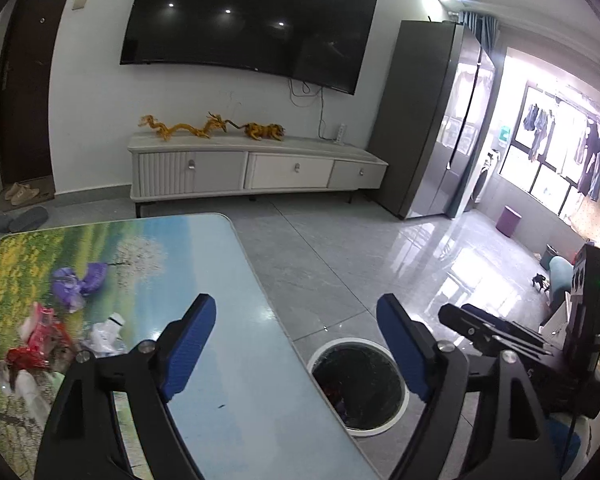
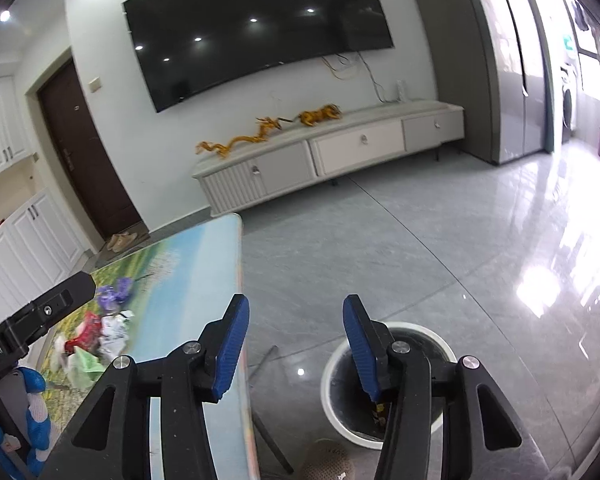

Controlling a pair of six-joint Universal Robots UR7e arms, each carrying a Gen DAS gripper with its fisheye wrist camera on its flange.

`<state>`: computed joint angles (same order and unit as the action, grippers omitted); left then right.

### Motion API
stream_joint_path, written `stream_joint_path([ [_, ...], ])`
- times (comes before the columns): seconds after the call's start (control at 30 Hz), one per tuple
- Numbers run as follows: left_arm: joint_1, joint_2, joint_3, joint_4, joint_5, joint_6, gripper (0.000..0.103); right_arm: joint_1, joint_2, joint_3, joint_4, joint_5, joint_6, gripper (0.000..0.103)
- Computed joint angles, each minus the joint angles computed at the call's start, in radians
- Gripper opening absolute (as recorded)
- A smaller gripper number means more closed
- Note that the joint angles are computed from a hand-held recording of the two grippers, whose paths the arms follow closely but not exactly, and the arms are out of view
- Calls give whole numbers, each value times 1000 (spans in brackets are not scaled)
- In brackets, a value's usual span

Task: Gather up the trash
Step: 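Move both tools back to the table and close the left tool on the white tissue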

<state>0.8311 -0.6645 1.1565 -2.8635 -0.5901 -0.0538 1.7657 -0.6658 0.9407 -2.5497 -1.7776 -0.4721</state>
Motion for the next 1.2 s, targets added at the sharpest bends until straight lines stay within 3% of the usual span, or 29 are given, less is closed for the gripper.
stream_joint_path([
  [0.53, -66, -369, 485, -307, 317, 57, 82, 106, -19, 69, -31, 84, -103, 50],
  [0.63, -70, -439, 562, -295, 371, 11, 82, 116, -8, 61, -11, 97, -111, 50],
  [0.8, -64, -562, 671, -138, 429, -170, 82, 136, 14, 50, 14, 100, -126, 50],
  [0.97, -42, -645, 731, 10, 430, -336, 82, 148, 49, 21, 60, 104, -136, 51],
  [1.2, 15, -684, 756, 130, 301, -462, 82, 153, 110, -29, 129, 96, -145, 54],
])
